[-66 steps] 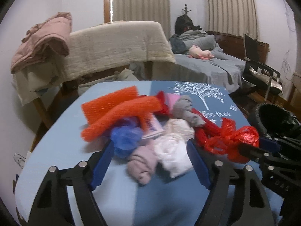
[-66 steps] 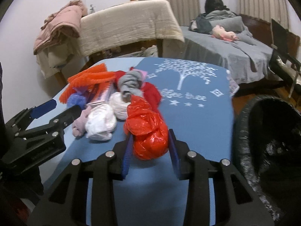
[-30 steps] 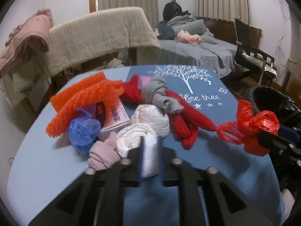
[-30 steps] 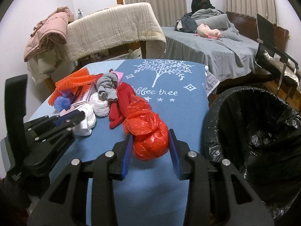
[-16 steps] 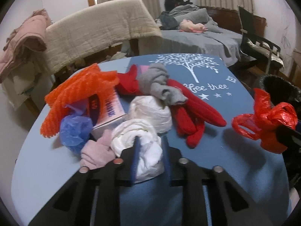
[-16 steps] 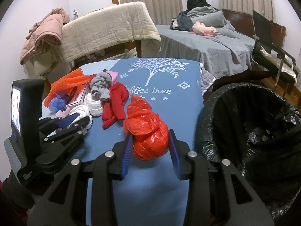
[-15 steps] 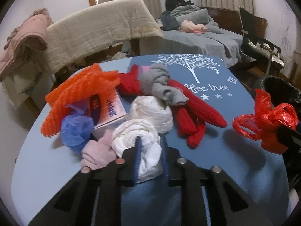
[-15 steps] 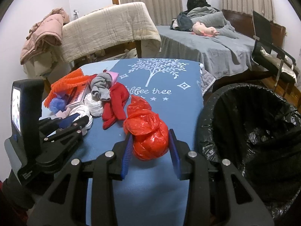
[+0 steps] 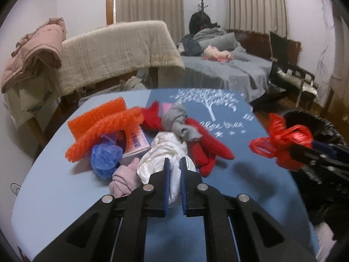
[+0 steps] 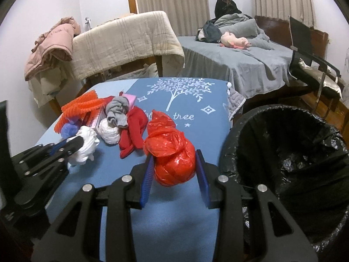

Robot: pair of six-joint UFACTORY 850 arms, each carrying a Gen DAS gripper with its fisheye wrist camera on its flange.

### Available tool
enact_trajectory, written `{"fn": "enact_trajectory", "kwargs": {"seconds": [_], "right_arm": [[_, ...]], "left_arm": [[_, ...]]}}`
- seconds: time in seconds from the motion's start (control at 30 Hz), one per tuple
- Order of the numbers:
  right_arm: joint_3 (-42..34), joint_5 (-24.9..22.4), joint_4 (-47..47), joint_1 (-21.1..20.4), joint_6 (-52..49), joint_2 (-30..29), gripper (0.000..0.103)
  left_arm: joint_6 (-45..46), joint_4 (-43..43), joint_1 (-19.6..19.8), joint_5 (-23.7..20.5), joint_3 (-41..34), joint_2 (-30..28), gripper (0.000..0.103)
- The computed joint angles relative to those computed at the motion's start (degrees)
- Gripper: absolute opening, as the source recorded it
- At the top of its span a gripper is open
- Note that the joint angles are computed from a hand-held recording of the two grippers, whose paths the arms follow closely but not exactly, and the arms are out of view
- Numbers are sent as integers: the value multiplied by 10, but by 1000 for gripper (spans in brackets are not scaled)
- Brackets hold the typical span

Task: Collect trash
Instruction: 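Carry both items over the black bin and open both tools to drop them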

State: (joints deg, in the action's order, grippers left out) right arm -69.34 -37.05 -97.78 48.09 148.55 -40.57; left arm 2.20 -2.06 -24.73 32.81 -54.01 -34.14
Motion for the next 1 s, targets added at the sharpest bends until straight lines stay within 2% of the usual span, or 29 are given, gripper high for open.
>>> {"fn": "enact_trajectory", "kwargs": {"seconds": [0.23,0.47,0.7,1.0], "right_arm": [[22,-24,-10,2,21,22,36],[80,-68,12,3,47,61,36],[151,-107,54,4,79,102,36],[235,-144,96,-2,118,148,37]], "left_arm": [[-41,53,-7,24,18,35,9],[-64,96,-31,21,6,36,9],[-94,144,-71,19,-15,27,9],[-157,217,-133,0,-79,-10,9]]}}
